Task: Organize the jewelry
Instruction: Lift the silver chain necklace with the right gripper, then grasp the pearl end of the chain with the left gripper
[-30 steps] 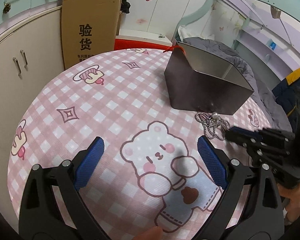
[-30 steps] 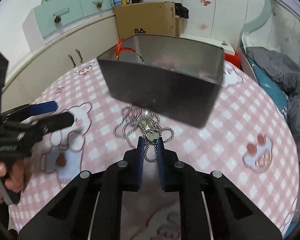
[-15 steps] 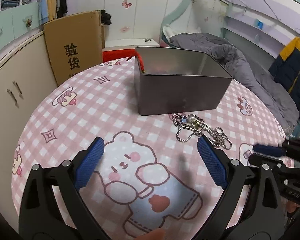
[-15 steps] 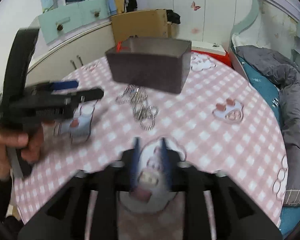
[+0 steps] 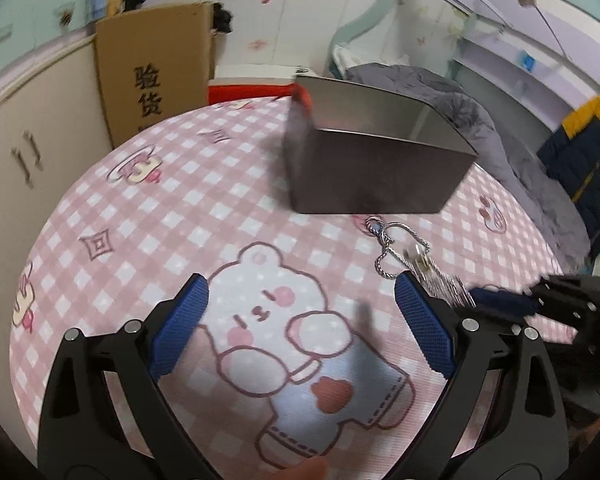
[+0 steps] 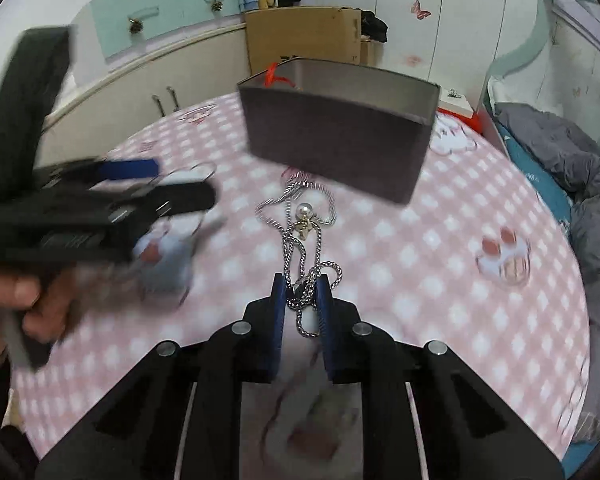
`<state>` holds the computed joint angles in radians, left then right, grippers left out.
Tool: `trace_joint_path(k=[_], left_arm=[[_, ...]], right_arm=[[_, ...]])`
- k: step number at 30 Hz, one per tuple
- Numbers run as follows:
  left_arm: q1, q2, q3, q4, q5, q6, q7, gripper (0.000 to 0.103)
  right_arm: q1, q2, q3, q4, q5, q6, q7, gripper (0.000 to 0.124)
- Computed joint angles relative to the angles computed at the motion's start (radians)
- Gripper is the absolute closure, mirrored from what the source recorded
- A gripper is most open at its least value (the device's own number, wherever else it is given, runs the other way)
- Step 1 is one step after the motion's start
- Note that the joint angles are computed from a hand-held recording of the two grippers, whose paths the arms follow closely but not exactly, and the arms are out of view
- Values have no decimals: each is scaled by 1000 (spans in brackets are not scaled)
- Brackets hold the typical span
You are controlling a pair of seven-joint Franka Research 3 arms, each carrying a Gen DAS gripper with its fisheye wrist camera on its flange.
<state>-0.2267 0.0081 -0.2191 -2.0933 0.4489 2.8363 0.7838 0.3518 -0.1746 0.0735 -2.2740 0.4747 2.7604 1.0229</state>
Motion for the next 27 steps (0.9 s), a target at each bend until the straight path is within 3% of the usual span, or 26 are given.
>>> trace_joint_path(k=[4, 6, 10, 16, 19, 20, 22, 23, 27], left_arm=[[-18, 9, -13, 21, 55, -8, 51, 11], [-29, 16, -23, 29, 14, -7, 144, 11], [-52, 31, -40, 41, -52, -11, 299, 11], [-86, 81, -47, 111, -64, -87, 345, 13], [-73, 100, -78, 121, -237, -74, 496, 41], [-60, 102, -99, 120, -311, -68, 562, 56], [-82, 106, -85, 125, -301, -74, 577, 64], [-80, 103, -91, 119, -336, -67, 605, 73], [-61, 97, -96, 103, -487, -42, 687, 89]], right_arm=[[21, -113, -17, -116, 42, 6, -51, 110], [17, -155, -8, -162, 25, 18, -42, 110], [55, -182, -45, -198, 78, 30, -79, 110], [50, -183, -41, -197, 83, 31, -74, 110], [52, -184, -46, -197, 93, 28, -80, 110], [51, -185, -44, -198, 92, 28, -79, 110], [49, -184, -43, -196, 91, 27, -80, 110], [49, -183, -42, -196, 90, 27, -79, 110], [43, -185, -37, -199, 80, 25, -71, 110]])
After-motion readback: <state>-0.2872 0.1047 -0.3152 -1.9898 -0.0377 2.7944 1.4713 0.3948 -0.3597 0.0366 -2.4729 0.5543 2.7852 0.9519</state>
